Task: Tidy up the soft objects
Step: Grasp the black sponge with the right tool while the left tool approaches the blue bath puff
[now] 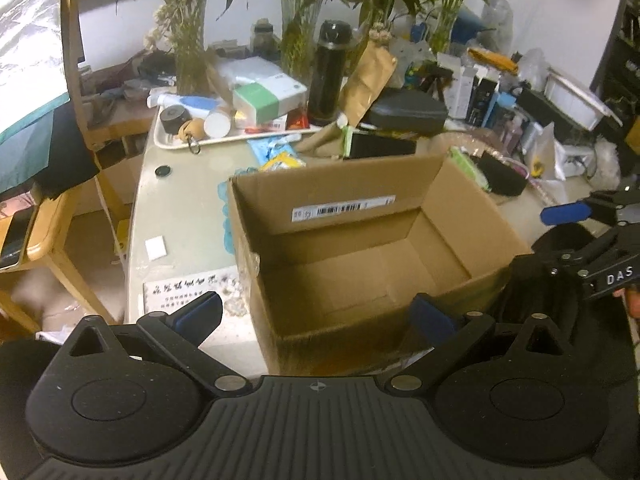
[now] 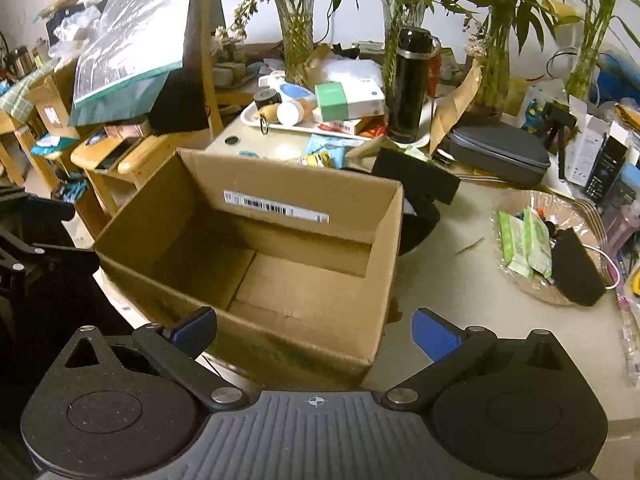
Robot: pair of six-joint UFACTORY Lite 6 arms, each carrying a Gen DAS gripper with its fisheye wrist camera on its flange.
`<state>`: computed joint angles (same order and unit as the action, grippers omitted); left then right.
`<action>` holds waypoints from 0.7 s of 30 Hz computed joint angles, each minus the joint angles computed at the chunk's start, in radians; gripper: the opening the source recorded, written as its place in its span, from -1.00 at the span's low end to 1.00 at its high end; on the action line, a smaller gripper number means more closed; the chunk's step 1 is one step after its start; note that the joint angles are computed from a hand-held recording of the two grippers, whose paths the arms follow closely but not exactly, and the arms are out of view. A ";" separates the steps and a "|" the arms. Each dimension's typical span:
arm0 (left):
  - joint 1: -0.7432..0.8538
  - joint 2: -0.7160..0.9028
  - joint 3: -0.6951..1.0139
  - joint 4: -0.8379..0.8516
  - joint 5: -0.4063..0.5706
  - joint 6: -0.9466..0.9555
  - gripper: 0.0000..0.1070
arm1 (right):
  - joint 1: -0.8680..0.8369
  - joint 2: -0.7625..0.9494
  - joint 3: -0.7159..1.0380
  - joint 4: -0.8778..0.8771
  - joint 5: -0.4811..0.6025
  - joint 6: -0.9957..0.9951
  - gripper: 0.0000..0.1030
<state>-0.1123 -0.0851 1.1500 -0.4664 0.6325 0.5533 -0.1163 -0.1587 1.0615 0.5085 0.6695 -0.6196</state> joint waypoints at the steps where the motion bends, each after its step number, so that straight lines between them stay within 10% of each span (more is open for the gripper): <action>1: 0.004 0.006 0.009 -0.017 0.001 0.014 0.92 | -0.010 0.013 0.015 0.018 0.003 -0.013 1.00; 21: 0.050 0.369 0.369 -0.348 -0.195 0.350 0.92 | -0.167 0.484 0.440 0.411 -0.042 -0.351 1.00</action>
